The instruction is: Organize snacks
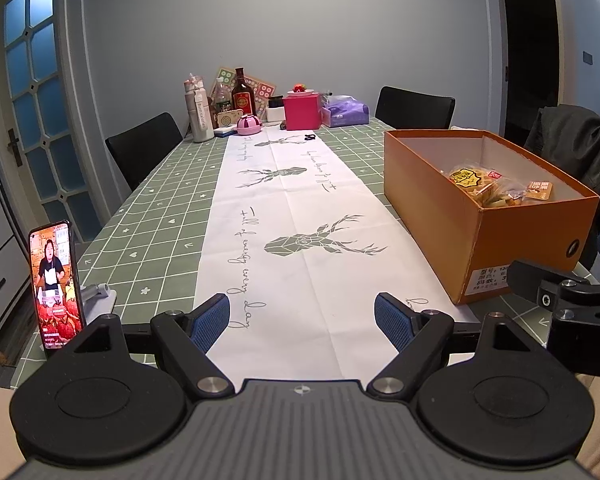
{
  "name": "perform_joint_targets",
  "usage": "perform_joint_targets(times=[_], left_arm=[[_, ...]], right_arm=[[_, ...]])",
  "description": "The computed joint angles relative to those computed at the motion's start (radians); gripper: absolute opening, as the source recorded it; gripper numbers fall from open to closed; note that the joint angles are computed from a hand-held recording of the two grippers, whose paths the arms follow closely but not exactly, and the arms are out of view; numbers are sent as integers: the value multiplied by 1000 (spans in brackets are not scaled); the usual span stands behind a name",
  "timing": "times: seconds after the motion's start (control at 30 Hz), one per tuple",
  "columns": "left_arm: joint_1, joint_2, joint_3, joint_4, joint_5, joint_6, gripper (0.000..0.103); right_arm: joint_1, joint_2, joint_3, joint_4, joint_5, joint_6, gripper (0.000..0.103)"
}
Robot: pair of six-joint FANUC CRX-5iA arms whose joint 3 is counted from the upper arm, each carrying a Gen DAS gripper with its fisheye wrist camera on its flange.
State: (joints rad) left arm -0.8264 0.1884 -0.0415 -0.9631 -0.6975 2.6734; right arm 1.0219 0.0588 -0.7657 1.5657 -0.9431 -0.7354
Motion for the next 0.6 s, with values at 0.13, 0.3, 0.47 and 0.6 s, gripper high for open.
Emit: perform_joint_targets(times=[0.13,0.3,0.47,0.6], left_arm=[[0,0,0,1,-1,2,96],[-2,0,3,5,-7,0,96],[0,1,3,7,-2,-4,96],[0,-2,1,7,1,-9,96]], right_arm=[[-3,0,-2,6,2,-2,100],[-3,1,-1,5,3,-2,100],[-5,0,-4,8,8,-5,100],[-8,-2,-9,14,16,-10,100]])
